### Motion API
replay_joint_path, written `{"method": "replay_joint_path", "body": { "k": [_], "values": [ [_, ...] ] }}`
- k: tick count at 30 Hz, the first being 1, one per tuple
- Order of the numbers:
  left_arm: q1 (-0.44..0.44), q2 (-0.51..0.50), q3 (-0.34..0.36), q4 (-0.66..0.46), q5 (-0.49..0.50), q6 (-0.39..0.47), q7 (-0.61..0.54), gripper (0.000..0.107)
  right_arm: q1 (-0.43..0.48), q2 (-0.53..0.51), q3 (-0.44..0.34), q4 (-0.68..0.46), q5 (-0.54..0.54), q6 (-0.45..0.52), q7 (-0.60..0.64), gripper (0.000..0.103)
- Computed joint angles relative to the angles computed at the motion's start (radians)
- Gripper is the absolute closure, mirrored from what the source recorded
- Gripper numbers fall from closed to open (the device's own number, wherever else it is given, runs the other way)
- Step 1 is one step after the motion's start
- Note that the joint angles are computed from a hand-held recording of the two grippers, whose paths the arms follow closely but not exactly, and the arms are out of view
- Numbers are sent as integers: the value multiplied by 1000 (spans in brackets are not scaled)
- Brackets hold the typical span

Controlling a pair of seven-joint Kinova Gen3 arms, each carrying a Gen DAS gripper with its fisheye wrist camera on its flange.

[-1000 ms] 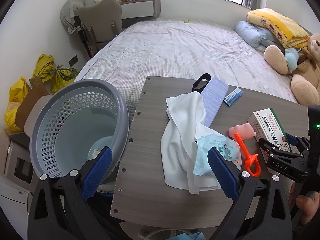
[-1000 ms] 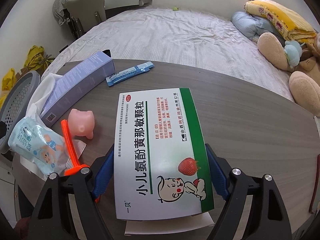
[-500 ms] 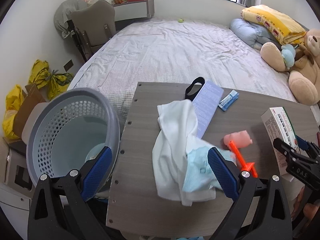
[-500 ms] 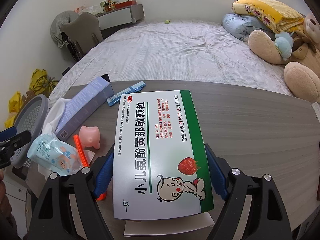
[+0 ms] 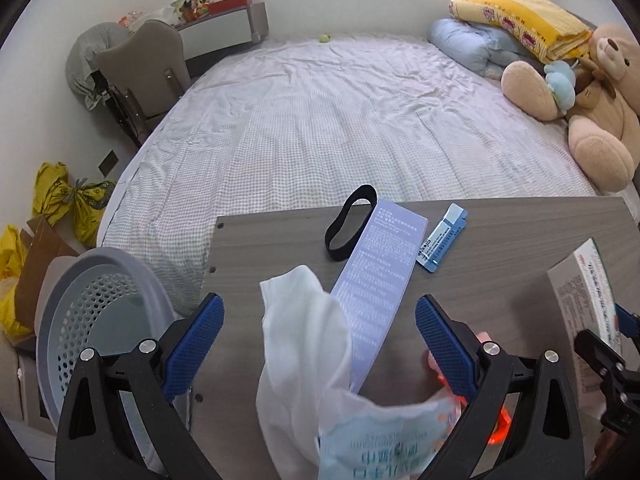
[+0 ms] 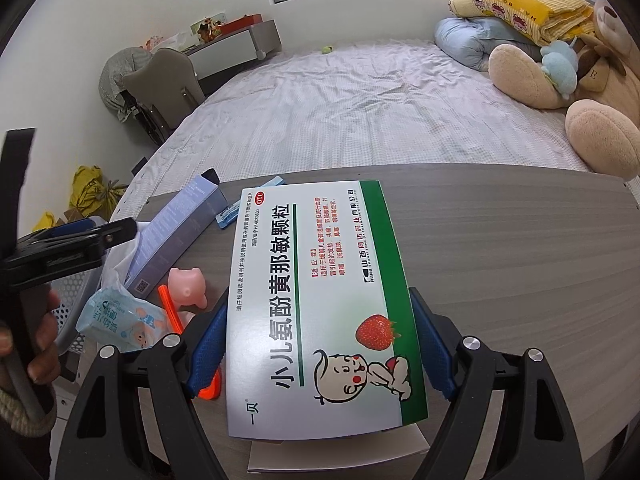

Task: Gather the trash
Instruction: 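Grasp the blue box with the left gripper while the right gripper holds the medicine box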

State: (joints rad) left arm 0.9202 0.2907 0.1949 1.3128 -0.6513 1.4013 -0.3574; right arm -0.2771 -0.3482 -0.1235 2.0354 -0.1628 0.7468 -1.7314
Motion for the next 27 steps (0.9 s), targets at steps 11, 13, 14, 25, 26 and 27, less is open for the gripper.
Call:
{"method": "replay_joint_path", "body": {
  "k": [11,13,14,25,26,27],
  "values": [
    [-47,90,-32,-89,81,-17,-168,13,2,2,38,14,-32,-15,29,24],
    [-47,101,-41,-102,94,-18,-188,13,2,6,44,17,-40,-15,36,24],
    [-46,105,-45,-105,99,-19,-194,13,3,6,44,18,-42,-15,37,25],
    [-59,103,-60,-92,177,-56,-219,60,13,11,60,20,-66,-17,63,24],
    [-60,94,-59,-81,181,-65,-212,63,14,10,59,21,-67,-18,62,24],
    [-59,80,-59,-66,181,-76,-198,63,13,11,64,21,-70,-19,68,24]
  ]
}}
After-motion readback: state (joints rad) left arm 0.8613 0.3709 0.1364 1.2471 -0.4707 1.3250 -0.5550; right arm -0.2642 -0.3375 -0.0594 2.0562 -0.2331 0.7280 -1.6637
